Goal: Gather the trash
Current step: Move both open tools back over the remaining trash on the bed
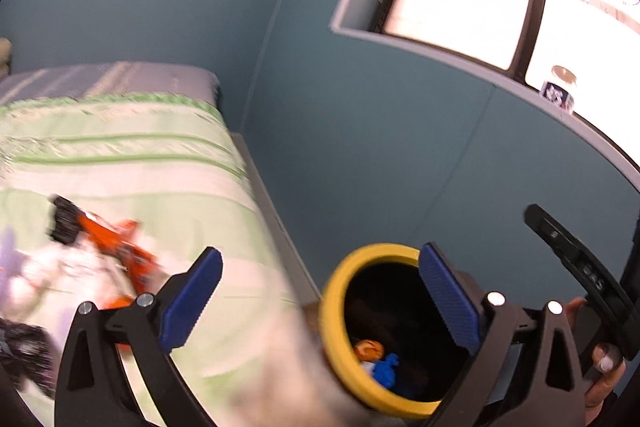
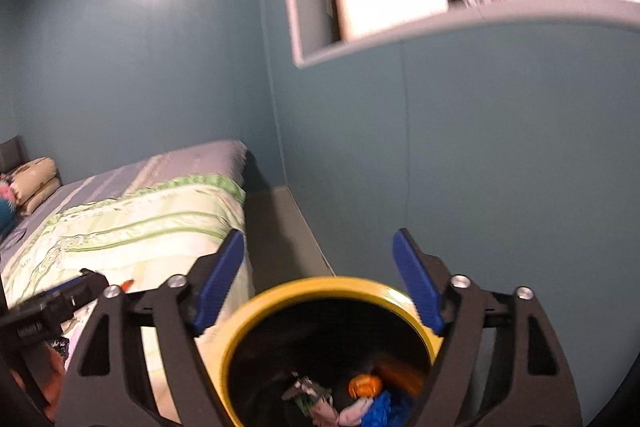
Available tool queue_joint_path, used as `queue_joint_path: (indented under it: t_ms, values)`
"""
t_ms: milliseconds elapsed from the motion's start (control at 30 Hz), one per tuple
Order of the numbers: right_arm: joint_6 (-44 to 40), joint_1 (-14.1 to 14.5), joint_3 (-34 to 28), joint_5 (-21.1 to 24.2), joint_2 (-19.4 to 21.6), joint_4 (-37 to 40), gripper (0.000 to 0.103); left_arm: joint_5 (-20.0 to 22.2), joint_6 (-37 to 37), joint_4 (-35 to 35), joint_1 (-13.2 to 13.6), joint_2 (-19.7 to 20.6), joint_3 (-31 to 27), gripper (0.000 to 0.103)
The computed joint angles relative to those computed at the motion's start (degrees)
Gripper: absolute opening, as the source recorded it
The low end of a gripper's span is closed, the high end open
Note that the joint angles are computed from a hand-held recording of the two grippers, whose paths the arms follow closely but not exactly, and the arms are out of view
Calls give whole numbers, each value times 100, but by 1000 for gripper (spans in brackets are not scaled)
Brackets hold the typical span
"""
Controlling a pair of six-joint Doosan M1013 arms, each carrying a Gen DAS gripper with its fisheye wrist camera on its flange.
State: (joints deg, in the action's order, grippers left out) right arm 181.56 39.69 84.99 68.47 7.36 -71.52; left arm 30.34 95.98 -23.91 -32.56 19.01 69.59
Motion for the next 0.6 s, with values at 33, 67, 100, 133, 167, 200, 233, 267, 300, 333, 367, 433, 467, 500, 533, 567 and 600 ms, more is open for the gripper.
queue_joint_path:
  t_ms: [33,67,100,133,167,200,233,267,300,333,367,433,467,500,533,567,600]
  values:
    - [-60,35,-17,-101,15,-73,77,-66,-63,107,49,-73,62,95]
    - [-104,60,-34,-193,28,-117,77,-104,-139,201,91,-125,93,95]
    - [-139,78,-53,-244,41,-143,78,-120,-196,278,133,-173,118,95]
    - [-197,95,-78,-308,55,-145,78,-170,-279,380,166,-224,161,95]
    - [-260,104,-94,-397,58,-115,78,-230,-399,518,207,-286,210,95]
    - [-334,110,-140,-481,84,-61,78,-276,-525,658,241,-361,272,95]
    - [-370,119,-145,-531,84,-29,78,-316,-639,782,260,-406,306,95]
    - [-458,129,-173,-619,95,28,78,-369,-713,888,306,-466,365,95]
    - [-542,143,-205,-684,115,60,78,-429,-852,1078,326,-521,430,95]
    - [-630,172,-252,-717,154,69,78,-462,-977,1250,359,-564,475,95]
    - [-743,199,-303,-775,191,108,78,-483,-1059,1378,406,-600,508,95]
    - [-954,233,-406,-919,252,247,78,-498,-1231,1632,484,-654,562,95]
    - [-1066,247,-483,-997,316,337,78,-491,-1415,1866,519,-670,576,95]
    - [-1184,256,-534,-1066,351,429,78,-474,-1517,2002,566,-690,596,95]
    - [-1339,260,-610,-1148,405,551,79,-461,-1622,2117,602,-697,608,95]
    - [-1463,263,-671,-1222,457,654,79,-443,-1745,2236,651,-702,621,95]
    - [-1561,297,-714,-1254,494,740,79,-408,-1834,2327,702,-698,616,95]
